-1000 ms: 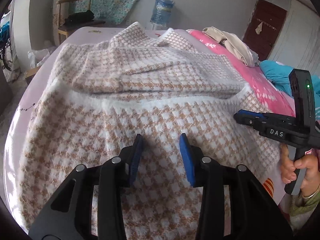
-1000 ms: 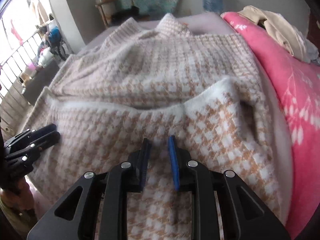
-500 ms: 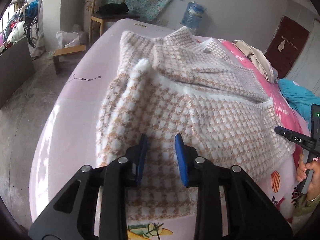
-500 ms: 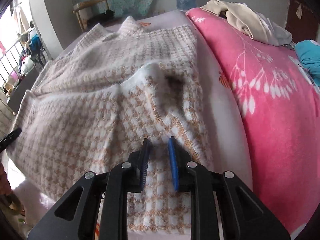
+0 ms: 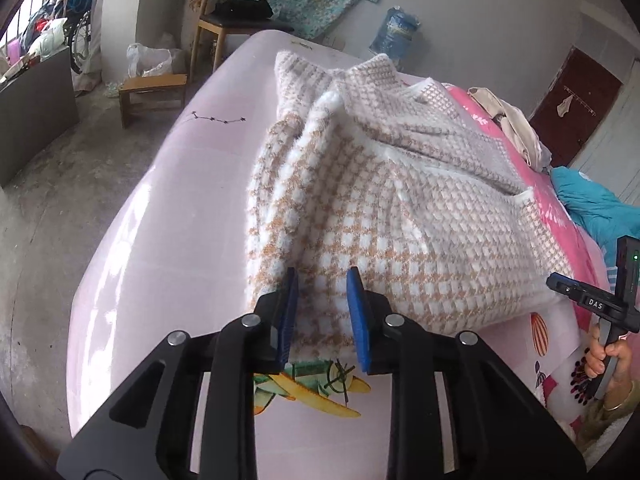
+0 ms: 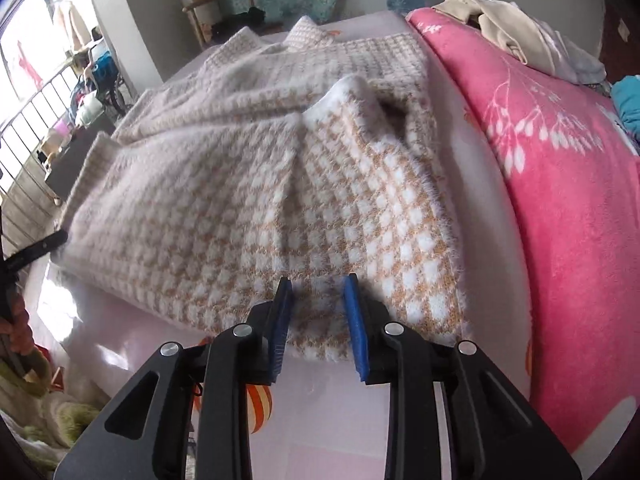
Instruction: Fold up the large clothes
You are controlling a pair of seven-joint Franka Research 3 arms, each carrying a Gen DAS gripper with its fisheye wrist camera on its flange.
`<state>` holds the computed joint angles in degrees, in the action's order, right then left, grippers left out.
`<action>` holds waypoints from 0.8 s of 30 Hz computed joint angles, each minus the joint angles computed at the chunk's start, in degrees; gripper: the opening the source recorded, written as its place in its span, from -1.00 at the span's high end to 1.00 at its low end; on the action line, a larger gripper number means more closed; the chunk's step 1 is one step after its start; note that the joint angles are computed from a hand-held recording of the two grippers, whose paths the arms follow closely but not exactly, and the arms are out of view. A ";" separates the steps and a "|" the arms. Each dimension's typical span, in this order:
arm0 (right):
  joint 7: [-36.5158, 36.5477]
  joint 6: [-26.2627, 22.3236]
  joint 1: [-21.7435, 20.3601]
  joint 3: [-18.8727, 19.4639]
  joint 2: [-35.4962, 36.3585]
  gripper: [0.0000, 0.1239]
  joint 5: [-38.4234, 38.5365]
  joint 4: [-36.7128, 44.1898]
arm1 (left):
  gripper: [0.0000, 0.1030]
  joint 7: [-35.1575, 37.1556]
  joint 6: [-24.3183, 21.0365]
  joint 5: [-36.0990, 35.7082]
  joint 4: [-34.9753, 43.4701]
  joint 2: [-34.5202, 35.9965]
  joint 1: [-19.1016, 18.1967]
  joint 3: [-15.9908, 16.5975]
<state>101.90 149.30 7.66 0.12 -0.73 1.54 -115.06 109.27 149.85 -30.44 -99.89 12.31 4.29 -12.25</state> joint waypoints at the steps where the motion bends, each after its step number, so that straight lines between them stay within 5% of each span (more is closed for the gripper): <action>1: 1.14 0.99 -0.10 -0.04 -1.25 0.54 -1.69 -1.19 | 0.52 1.64 0.82 -1.70 -0.86 -0.88 0.53 -0.40; 11: 4.41 0.39 -0.72 0.45 -2.90 0.49 -4.14 -2.50 | 0.43 0.99 3.05 -0.16 -2.67 -2.89 -0.83 0.35; 17: -9.61 4.55 3.51 2.49 -0.24 0.47 5.09 0.89 | 0.36 15.54 -1.44 -10.18 -0.99 -3.63 -2.97 -2.44; 20: -11.78 4.08 5.54 3.52 3.14 0.47 2.61 3.74 | 0.36 13.09 -1.78 -3.73 0.49 -0.96 -6.67 -2.25; 22: -8.26 1.28 7.00 3.05 6.05 0.47 -3.14 5.75 | 0.33 5.29 -0.79 6.95 0.88 1.17 -10.14 -0.31; 24: -5.38 3.90 8.14 2.21 5.90 0.44 -8.03 4.20 | 0.33 4.46 2.63 8.73 -1.12 0.56 -9.69 -1.60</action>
<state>96.51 153.20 15.80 2.33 5.16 -6.49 -110.86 113.73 152.48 -21.70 -101.02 12.87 -5.39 -13.85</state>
